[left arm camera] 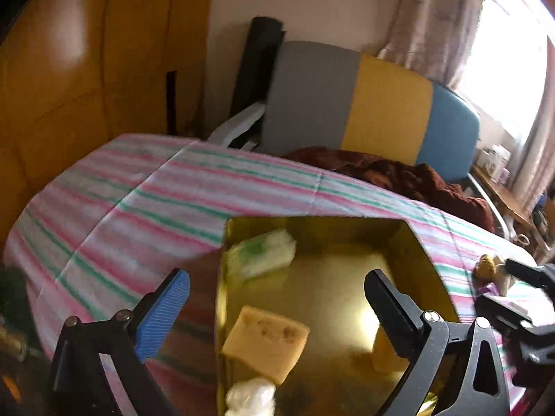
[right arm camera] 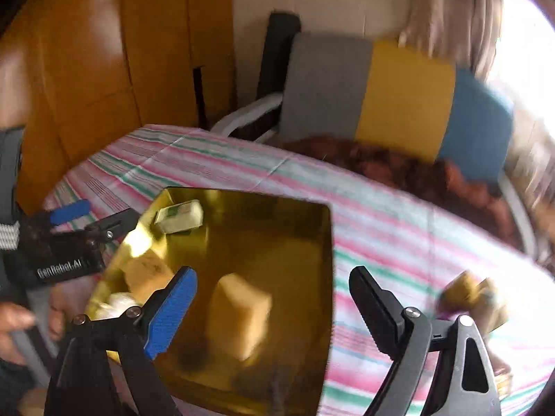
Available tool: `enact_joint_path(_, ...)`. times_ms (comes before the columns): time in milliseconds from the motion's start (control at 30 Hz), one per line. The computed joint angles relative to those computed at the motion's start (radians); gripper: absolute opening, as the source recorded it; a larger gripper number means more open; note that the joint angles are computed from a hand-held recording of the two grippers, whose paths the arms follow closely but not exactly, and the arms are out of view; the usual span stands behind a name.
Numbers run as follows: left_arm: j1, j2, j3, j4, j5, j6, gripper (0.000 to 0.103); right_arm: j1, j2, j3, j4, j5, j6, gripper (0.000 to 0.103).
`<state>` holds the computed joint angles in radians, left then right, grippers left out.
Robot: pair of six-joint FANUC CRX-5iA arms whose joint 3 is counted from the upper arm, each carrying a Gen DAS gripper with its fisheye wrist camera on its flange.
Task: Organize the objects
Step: 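Place the green box and the second sponge into the gold tray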
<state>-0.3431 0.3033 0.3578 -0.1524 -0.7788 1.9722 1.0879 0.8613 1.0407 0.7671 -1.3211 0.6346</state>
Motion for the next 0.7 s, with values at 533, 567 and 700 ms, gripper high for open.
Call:
enact_joint_path(533, -0.155, -0.102, -0.072, -0.343, -0.067, 0.317, 0.103, 0.035, -0.149, -0.333, -0.014, 0.120, -0.189, 0.082)
enact_joint_path(567, -0.159, -0.105, -0.078, -0.341, -0.064, 0.318, 0.103, 0.037, -0.150, -0.338, -0.003, 0.113, -0.208, 0.082)
enact_joint_path(700, -0.181, -0.104, -0.073, -0.349, -0.082, 0.314, 0.103, 0.038, -0.161, -0.350, 0.001, 0.090, -0.241, 0.082)
